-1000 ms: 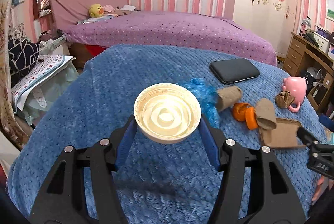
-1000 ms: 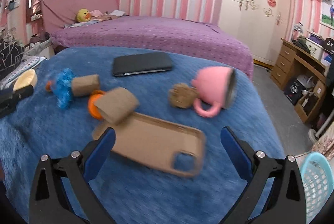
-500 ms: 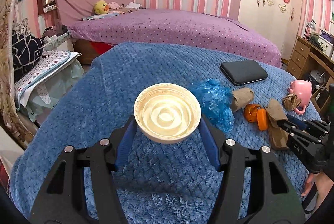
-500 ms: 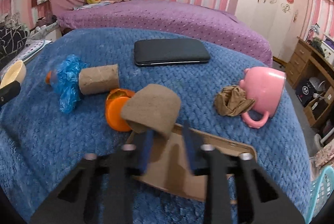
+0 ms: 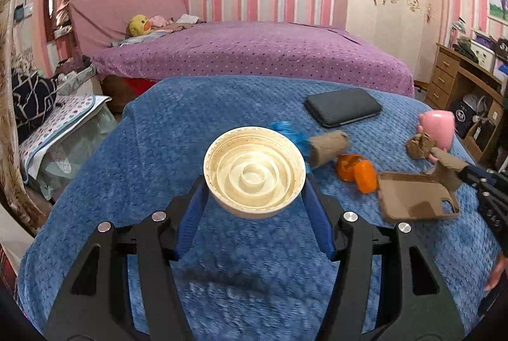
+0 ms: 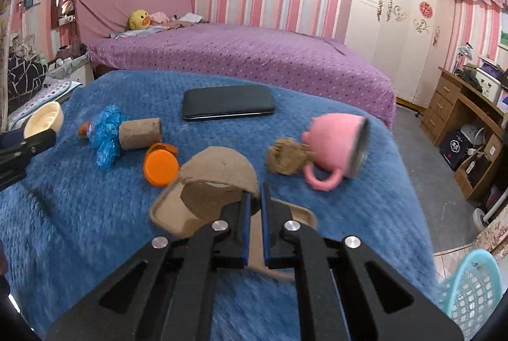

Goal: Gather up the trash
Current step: 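Grasp the brown paper cup with the right tool while the left tool holds the lid, then carry the lid and paper cup over the blue basket and open both tools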

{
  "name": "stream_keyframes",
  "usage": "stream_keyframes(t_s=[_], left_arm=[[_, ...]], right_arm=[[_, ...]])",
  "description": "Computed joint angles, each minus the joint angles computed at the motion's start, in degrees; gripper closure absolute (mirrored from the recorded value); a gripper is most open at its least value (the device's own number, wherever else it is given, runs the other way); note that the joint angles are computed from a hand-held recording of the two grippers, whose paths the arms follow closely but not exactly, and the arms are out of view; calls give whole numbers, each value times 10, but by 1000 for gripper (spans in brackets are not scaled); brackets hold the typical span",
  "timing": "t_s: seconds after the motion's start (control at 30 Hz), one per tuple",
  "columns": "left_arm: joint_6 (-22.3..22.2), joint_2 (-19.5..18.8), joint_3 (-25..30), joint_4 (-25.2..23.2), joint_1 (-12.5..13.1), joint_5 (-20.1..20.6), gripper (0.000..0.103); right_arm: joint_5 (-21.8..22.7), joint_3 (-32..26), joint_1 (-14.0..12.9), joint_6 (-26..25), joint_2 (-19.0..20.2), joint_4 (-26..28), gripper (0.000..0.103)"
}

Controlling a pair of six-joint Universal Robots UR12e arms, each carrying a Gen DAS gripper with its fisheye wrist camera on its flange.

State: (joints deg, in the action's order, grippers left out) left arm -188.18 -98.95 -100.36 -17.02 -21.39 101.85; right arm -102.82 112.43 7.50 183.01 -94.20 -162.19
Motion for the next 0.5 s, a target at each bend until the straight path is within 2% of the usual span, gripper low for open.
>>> stream_keyframes(t_s=[0.13, 0.33, 0.5], left_arm=[[12, -1, 1, 0, -16, -4, 44], [15, -5, 5, 2, -44, -31, 44], [-3, -7, 7, -12, -57, -57, 44]], right_arm=[[2, 30, -17, 7, -35, -1, 97], [-2, 67, -42, 15, -80, -3, 97], [15, 92, -68, 31, -103, -12, 97]])
